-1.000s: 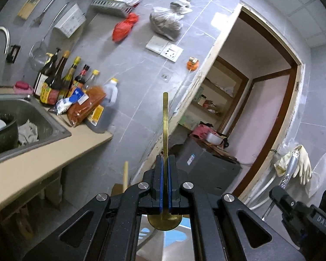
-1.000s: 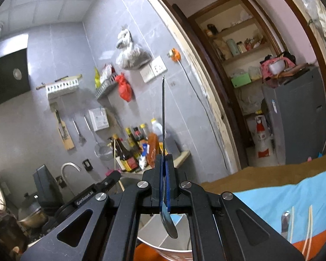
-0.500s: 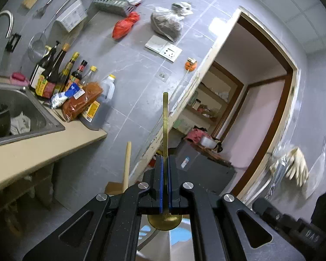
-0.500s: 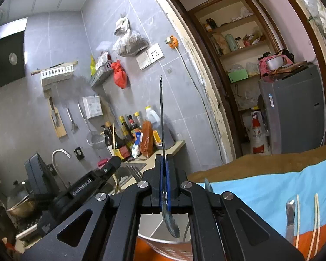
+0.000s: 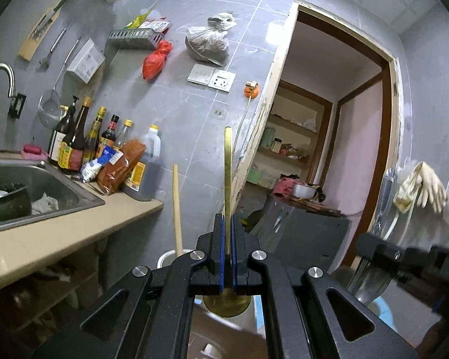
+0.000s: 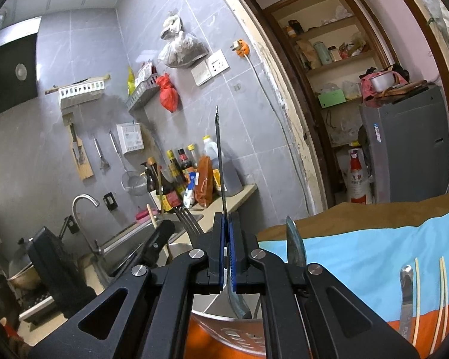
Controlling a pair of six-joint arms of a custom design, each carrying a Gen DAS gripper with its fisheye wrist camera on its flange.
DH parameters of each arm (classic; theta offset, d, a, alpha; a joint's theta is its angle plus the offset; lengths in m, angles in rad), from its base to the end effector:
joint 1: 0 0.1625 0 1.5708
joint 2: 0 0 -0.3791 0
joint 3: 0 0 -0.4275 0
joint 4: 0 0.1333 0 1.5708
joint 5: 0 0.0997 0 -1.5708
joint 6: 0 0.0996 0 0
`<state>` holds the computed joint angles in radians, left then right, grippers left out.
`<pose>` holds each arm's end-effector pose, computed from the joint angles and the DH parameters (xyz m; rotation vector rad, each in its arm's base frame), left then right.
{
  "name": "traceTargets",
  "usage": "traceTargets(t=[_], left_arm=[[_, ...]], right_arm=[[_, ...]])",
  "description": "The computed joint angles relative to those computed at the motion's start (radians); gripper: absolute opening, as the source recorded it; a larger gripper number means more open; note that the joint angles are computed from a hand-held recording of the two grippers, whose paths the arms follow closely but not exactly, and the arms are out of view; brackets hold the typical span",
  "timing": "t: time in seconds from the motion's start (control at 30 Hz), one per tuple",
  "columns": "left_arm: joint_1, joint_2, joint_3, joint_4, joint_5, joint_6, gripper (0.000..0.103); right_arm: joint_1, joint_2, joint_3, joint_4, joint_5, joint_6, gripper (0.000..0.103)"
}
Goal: Organize utensils
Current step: 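Lower both spoons into the caddy and open both tools, then move both tools back down to the knife and chopsticks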
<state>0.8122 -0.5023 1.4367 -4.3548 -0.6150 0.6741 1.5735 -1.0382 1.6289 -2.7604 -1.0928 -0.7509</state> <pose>-0.2667 -0.5934 0.1129 0.2019 1.7573 -1.9640 0.1810 -0.6793 0.2342 -1.1976 2.4674 -1.0295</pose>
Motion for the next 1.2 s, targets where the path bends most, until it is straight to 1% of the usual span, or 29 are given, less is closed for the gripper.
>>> traceTargets(t=[0.1,0.23,0.4,0.57,0.7,0.8,0.87,0.93,1.0,1.13,1.2], left_arm=[[0.001,0.021,-0.025,-0.026,0.008,0.048,0.001],[0.001,0.026,-0.035,-0.027,0.021,0.073,0.001],[-0.003,0.017,-0.017,-0.016,0.041,0.064,0.001],[-0.008,-0.002,0.016,0.007,0.054,0.024,0.001],[-0.012,-0.029,0.053,0.061,0.071,-0.033,0.002],[-0.015,-0.047,0.079,0.098,0.086,-0.071,0.003],[-0.02,-0.058,0.093,0.11,0.095,-0.087,0.003],[-0.027,-0.071,0.108,0.128,0.102,-0.111,0.007],[-0.035,-0.082,0.118,0.146,0.11,-0.131,0.017],[-0.058,-0.105,0.131,0.178,0.131,-0.147,0.025],[-0.071,-0.118,0.137,0.216,0.153,-0.17,0.033]], right_arm=[[0.0,0.002,0.002,-0.01,-0.008,-0.007,0.002],[0.002,0.003,0.009,-0.027,-0.025,-0.018,0.003],[0.003,0.004,0.011,-0.029,-0.035,-0.023,0.003],[0.005,0.003,0.015,-0.03,-0.051,-0.033,0.004],[0.009,0.004,0.007,-0.016,-0.067,-0.032,0.006],[0.008,0.001,0.004,-0.004,-0.065,-0.03,0.009],[0.011,-0.002,0.003,0.005,-0.066,-0.032,0.015],[0.012,-0.007,0.003,0.015,-0.06,-0.038,0.02],[0.014,-0.01,0.001,0.023,-0.061,-0.043,0.02],[0.02,-0.021,-0.004,0.032,-0.049,-0.044,0.021],[0.023,-0.028,-0.011,0.04,-0.043,-0.046,0.023]])
